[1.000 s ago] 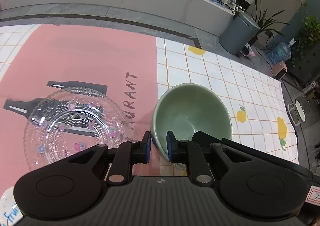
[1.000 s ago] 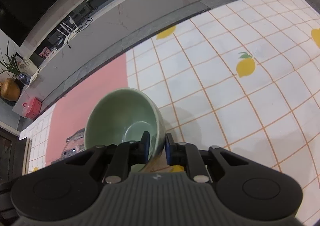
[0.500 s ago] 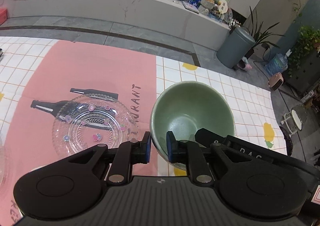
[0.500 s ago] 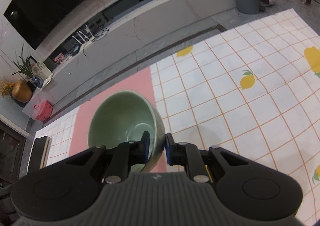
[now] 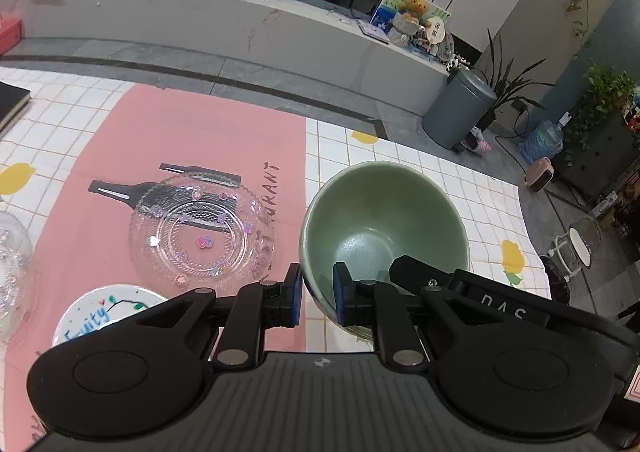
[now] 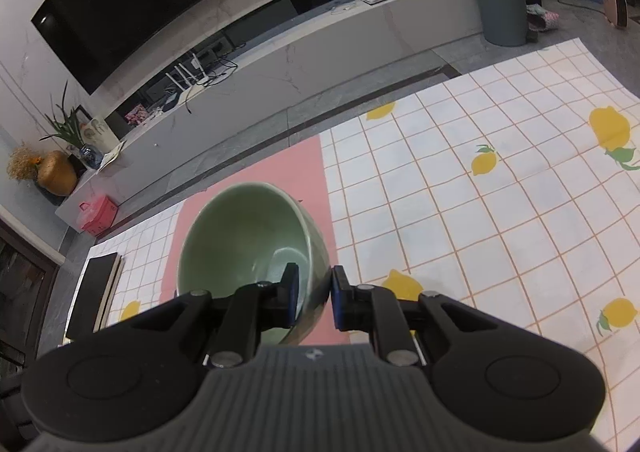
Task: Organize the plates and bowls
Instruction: 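Lift and carry the green bowl with both tools over the steel bowls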
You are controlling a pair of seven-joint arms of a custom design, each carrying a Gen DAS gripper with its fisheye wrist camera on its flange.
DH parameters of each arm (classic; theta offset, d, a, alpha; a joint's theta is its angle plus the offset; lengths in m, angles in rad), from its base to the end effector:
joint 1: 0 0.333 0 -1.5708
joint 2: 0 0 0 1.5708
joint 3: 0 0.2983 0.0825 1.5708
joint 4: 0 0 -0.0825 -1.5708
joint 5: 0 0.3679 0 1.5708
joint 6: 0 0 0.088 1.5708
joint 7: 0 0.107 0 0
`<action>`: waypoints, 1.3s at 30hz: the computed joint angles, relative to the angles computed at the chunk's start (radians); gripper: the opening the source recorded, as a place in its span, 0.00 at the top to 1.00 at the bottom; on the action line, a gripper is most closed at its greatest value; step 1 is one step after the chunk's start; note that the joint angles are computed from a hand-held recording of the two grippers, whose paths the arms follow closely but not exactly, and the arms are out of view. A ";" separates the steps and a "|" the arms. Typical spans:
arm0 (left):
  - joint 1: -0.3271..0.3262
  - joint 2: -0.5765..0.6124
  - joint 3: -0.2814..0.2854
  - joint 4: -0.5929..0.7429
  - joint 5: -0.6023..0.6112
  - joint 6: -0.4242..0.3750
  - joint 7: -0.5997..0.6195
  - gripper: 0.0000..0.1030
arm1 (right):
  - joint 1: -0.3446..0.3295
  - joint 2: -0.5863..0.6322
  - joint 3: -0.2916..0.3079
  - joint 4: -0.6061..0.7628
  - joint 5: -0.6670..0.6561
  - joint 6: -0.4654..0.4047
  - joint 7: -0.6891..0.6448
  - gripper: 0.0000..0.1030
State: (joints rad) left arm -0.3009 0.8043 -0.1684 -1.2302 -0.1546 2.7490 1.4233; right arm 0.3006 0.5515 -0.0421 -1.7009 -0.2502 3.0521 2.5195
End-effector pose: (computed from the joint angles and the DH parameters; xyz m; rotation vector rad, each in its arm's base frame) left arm 0.7118 -0.3046 0.3706 -1.8732 2.0791 -1.0744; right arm 0.6711 0.2027 0.3626 -1.2721 1.9933 -0.3497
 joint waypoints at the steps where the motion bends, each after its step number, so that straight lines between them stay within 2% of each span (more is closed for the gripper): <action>1: -0.001 -0.018 0.002 -0.031 0.002 0.018 0.002 0.83 | 0.010 -0.009 -0.009 -0.014 -0.006 0.006 0.005 0.86; 9: 0.001 -0.126 0.005 -0.215 0.009 0.112 0.023 0.83 | 0.065 -0.075 -0.055 -0.123 -0.043 0.056 0.050 0.86; 13: 0.024 -0.164 -0.020 -0.277 -0.010 0.123 0.065 0.83 | 0.109 -0.111 -0.093 -0.178 -0.074 0.071 0.086 0.86; 16: 0.043 -0.197 -0.042 -0.334 -0.035 0.134 0.100 0.83 | 0.162 -0.138 -0.145 -0.220 -0.119 0.083 0.126 0.86; 21: 0.041 -0.256 -0.044 -0.427 -0.044 0.171 0.144 0.83 | 0.218 -0.180 -0.198 -0.290 -0.174 0.112 0.191 0.86; 28: 0.043 -0.311 -0.053 -0.521 -0.059 0.188 0.197 0.83 | 0.259 -0.219 -0.227 -0.379 -0.217 0.134 0.253 0.85; 32: 0.047 -0.332 -0.063 -0.562 -0.071 0.190 0.226 0.83 | 0.311 -0.236 -0.277 -0.417 -0.254 0.142 0.301 0.85; 35: 0.049 -0.349 -0.068 -0.587 -0.077 0.193 0.246 0.83 | 0.313 -0.249 -0.281 -0.437 -0.274 0.144 0.317 0.85; 39: 0.054 -0.367 -0.076 -0.613 -0.090 0.186 0.272 0.83 | 0.287 -0.266 -0.249 -0.463 -0.288 0.140 0.322 0.85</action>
